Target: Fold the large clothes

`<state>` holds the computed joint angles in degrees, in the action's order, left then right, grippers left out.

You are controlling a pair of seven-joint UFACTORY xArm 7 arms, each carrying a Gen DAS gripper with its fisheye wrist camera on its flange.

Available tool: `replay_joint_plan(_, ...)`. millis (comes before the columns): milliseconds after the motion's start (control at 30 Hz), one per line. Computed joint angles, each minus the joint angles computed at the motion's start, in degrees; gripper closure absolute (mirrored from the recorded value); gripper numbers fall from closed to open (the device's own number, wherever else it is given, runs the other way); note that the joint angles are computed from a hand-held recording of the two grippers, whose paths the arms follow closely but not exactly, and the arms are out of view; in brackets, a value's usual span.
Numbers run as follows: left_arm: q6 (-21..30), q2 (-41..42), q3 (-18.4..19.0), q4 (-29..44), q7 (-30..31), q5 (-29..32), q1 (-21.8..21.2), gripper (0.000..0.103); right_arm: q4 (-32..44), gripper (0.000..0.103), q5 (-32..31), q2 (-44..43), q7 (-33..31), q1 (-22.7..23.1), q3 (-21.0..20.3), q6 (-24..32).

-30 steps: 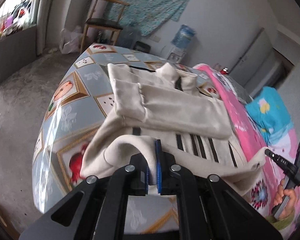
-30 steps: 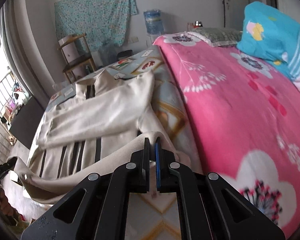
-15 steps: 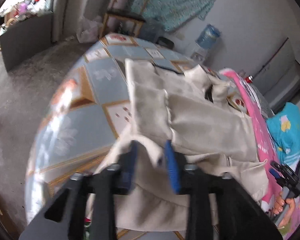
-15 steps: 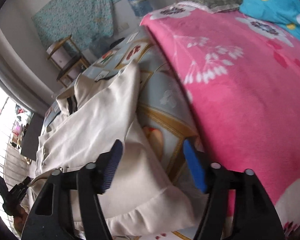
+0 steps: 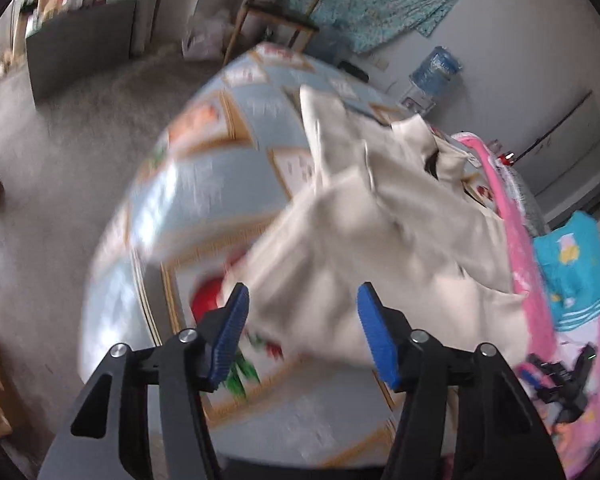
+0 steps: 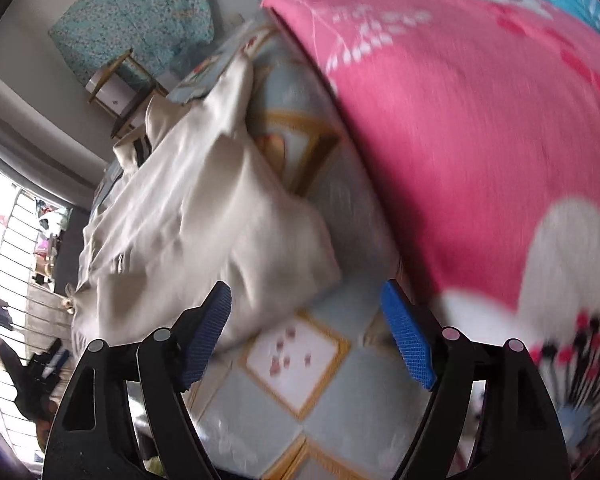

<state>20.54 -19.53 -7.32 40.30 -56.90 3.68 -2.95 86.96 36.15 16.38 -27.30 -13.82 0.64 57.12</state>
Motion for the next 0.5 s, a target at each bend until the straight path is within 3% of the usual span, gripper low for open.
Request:
replay_joint_plan(200, -10.6, 1.9, 8.1, -5.2, 7.0, -18.2, -10.0, 0.047, -3.1, 0.027, 4.0, -1.8, -2.3, -0.8, -0.2, 1.8)
replay_joint_plan(400, -20.3, 4.2, 13.7, -6.5, 11.5, -30.0, -16.2, 0.047, -2.4, 0.031, 8.0, -0.5, -0.7, -0.8, 0.0, -0.4)
replay_joint_plan(433, -21.2, 4.7, 13.5, -6.3, 11.2, -30.6, -15.9, 0.047, -2.3, 0.034, 8.5, -0.2, -0.6, -0.6, 0.2, -1.5)
replay_joint_plan(500, -21.7, 5.9, 7.8, -5.6, 7.2, -27.0, -9.6, 0.048, -2.2, 0.039, 7.9, 0.1, 0.1, -0.1, 0.3, -3.4)
